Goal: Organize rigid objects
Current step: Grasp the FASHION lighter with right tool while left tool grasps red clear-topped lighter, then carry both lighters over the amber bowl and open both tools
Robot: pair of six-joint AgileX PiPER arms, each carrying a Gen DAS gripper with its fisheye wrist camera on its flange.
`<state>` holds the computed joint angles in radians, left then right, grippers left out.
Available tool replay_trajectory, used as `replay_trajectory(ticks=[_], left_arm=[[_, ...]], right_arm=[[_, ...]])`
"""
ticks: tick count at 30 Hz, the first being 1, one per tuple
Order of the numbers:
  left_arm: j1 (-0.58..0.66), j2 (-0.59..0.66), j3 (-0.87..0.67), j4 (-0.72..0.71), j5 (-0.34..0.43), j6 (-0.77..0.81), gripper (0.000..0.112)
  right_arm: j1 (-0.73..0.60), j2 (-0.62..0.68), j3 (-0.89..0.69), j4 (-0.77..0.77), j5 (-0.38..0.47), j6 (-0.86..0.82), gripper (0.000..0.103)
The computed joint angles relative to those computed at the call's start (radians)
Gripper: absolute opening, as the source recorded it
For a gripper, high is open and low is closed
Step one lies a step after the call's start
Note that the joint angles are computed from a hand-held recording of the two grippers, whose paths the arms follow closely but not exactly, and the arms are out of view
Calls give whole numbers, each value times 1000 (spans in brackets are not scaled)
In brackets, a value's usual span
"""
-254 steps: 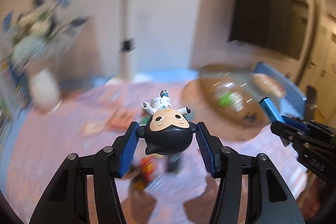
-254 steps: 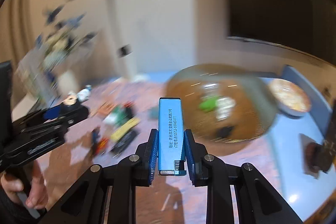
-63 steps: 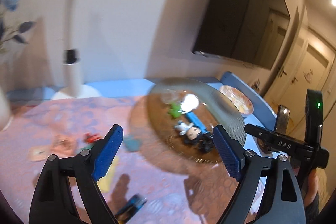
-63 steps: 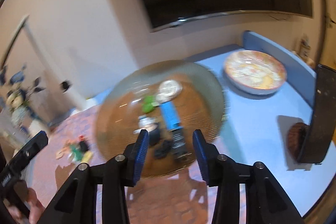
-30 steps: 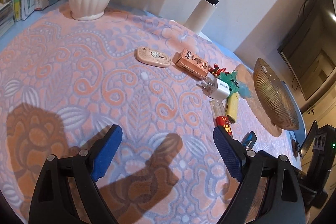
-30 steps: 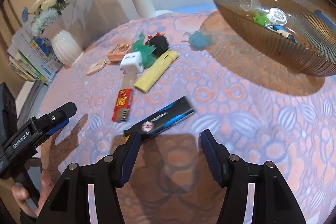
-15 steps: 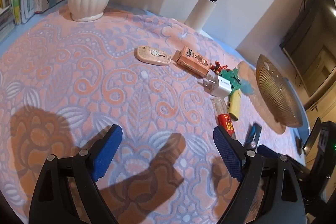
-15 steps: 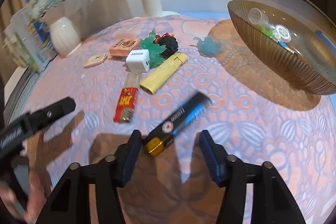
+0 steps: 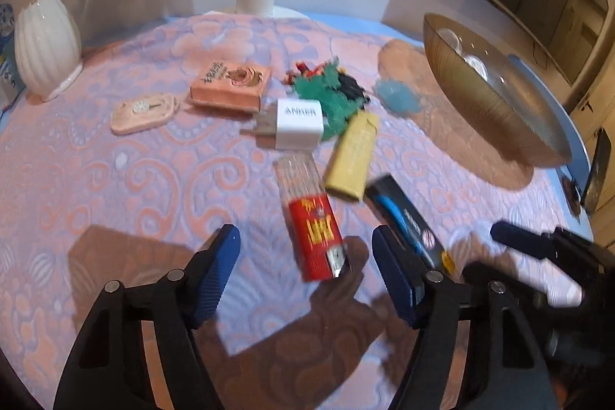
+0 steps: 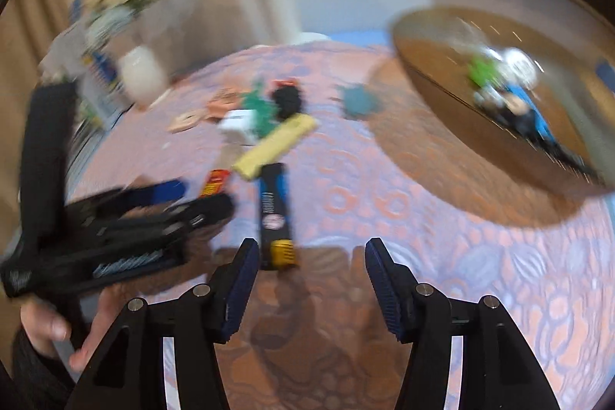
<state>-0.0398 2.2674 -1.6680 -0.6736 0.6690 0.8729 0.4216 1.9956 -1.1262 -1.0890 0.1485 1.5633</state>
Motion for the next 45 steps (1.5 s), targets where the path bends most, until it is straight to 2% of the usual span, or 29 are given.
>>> replay_trajectory(ticks=[2,5,7,9,11,13,15,21,23,24,26,28,29,31,32,36,40,42,45], left_arm=[[-1,2,-1,-3,-13,4,57],[-8,-9,36,-22,-71,41,50],[-18,-12,45,-20,-94,40,50],[-33,-22,67,2,-140,26,43],[-49,-32,87,18,-174,24,20],[-47,-40,101,0,-172,58,19],[-26,-42,98,-34,-127,98,19],[39,-100,198,-116,-75,260,19],[35,-108,220,-123,-99,273,20],[26,-109,221,-106,-111,254,20],[13,-112,225,-84,-132,233,27],[9,-115,237,-107,-131,263,36],[2,-120,249,-110,-153,269,36],[-22,-138,288,-105,-220,284,34],[-31,-148,305,-114,-235,316,20],[-8,-169,312,-165,-145,420,20],[31,-239,333,-323,-39,555,20],[18,-273,330,-352,-34,562,20],[-24,-302,273,-354,-9,486,20]], right_arm=[[28,40,-54,63,44,-80,56],[44,115,-162,281,100,-295,47],[75,159,-240,248,205,-267,43],[106,192,-299,196,308,-241,33],[112,197,-309,179,340,-228,26],[105,181,-280,155,328,-194,22],[94,147,-218,113,295,-145,22],[41,3,46,-85,234,135,23],[23,-12,81,-152,194,202,23],[22,-9,75,-138,194,185,24],[32,0,50,-75,214,108,32],[46,16,25,-58,248,91,33],[54,23,10,-45,269,81,33],[73,38,-17,-31,304,69,28],[79,48,-33,-27,302,52,23],[111,33,-24,-85,258,22,22],[99,-108,102,-358,194,273,22],[87,-186,146,-402,227,318,22],[44,-314,202,-418,305,331,22]])
